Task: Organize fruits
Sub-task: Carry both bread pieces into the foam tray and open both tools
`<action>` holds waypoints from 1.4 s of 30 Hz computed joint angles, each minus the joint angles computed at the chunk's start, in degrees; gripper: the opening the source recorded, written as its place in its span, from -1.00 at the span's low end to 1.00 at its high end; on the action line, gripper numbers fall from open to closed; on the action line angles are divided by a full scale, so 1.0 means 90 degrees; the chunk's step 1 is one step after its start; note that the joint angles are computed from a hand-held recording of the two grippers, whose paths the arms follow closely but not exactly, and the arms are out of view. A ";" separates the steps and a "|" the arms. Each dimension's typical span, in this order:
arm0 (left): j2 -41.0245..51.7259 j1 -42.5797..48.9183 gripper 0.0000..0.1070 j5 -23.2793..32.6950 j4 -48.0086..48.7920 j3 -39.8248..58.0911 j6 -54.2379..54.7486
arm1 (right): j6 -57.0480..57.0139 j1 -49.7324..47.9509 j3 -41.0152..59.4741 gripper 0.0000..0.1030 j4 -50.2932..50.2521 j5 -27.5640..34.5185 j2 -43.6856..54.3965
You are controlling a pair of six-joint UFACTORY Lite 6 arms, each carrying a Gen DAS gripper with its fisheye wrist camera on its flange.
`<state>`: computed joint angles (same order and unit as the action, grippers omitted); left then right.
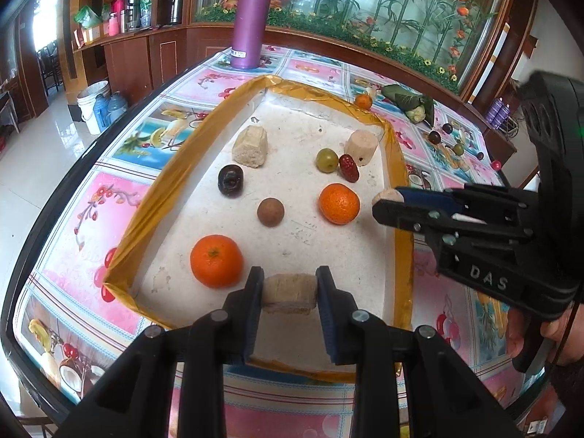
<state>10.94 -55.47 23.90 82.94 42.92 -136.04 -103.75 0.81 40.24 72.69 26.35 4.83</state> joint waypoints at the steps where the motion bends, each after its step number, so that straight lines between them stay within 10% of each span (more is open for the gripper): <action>1: 0.0055 0.0014 -0.41 -0.0023 0.0032 0.0034 -0.0006 | 0.0028 0.0016 0.0107 -0.58 -0.0009 -0.0045 0.0119; 42: 0.1321 0.0127 -0.40 0.0244 -0.0798 0.1156 0.1306 | -0.0920 0.0536 0.1226 -0.54 0.0544 -0.1234 0.1519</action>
<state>22.83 -54.33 26.10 75.76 53.32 -124.29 -112.03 5.63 51.28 77.59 15.24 18.50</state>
